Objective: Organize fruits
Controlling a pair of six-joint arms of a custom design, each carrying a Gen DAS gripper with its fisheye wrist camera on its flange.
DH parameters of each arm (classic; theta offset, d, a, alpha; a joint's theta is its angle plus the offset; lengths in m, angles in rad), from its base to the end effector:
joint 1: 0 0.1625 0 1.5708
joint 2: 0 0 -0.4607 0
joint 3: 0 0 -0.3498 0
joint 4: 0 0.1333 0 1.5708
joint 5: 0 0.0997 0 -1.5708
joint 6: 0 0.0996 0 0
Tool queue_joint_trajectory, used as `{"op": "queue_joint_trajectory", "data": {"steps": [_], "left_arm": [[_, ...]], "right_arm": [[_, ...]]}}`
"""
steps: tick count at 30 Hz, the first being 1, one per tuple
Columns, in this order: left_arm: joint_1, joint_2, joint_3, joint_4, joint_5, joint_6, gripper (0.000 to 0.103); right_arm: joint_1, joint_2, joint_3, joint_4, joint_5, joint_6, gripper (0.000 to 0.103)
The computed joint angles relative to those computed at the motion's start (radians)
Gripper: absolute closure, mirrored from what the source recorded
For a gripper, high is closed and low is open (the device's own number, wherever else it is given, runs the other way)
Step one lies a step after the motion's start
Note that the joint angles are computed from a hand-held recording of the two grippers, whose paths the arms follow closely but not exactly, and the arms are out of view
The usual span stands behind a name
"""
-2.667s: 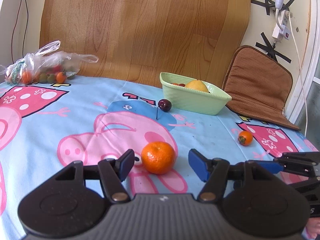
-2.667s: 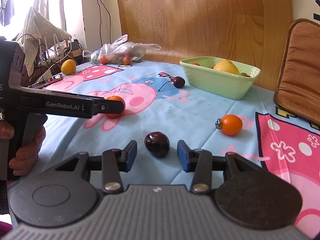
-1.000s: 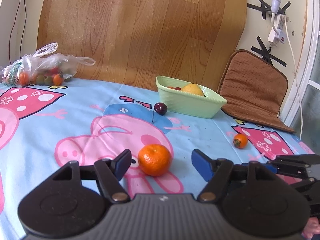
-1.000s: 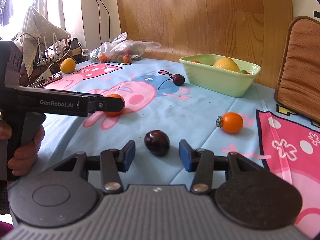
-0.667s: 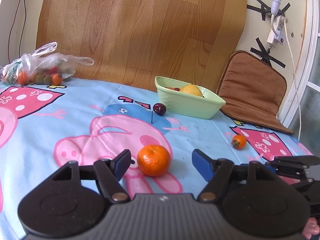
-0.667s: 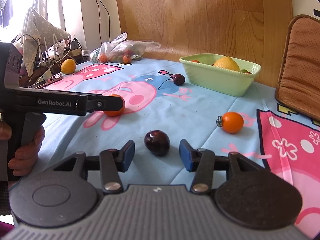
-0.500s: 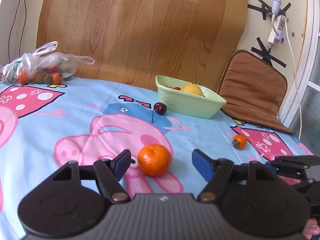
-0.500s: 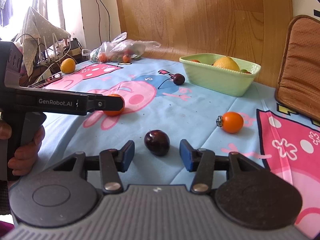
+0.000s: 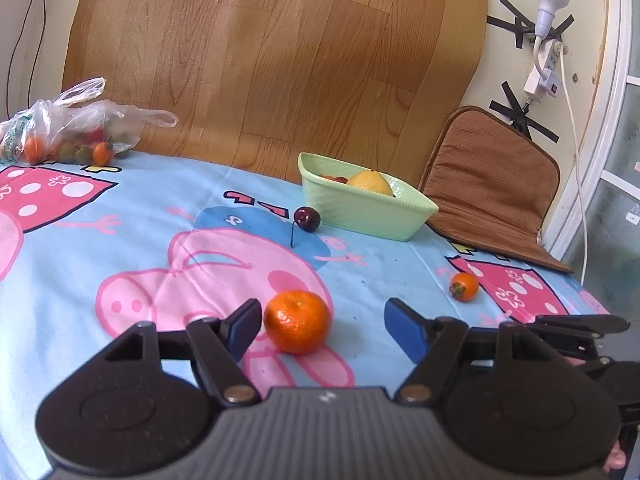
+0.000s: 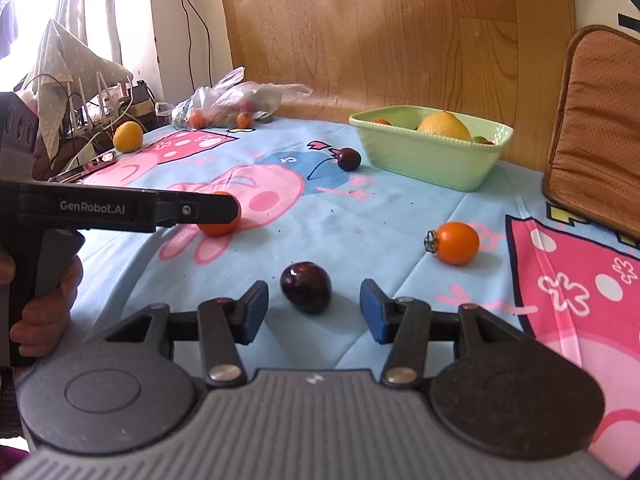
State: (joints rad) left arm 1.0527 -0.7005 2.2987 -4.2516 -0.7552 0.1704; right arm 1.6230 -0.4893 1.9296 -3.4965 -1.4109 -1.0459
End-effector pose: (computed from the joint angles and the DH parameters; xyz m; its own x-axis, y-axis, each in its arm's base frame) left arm -0.0439 -0.4926 0.1658 -0.8613 -0.1470 -0.4863 0.3839 0.4388 -0.8125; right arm 0.1795 -0.5776 -0.0082 -0.4522 -0.8274 0.3332 -0.8729 0.3339 -0.3557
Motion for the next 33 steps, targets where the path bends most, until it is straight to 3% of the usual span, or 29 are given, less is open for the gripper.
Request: {"op": "queue_joint_trajectory", "data": {"steps": [19,33], "left_arm": [[0.015,-0.010,0.005,-0.004,-0.046,-0.013,0.032],[-0.001,0.007,-0.001,-0.028,-0.002,0.014,0.031]], "right_arm": [[0.009,0.011,-0.009,-0.012,-0.018,-0.010,0.045],[0.004,0.009,-0.001,-0.025,-0.012,0.004,0.045]]}}
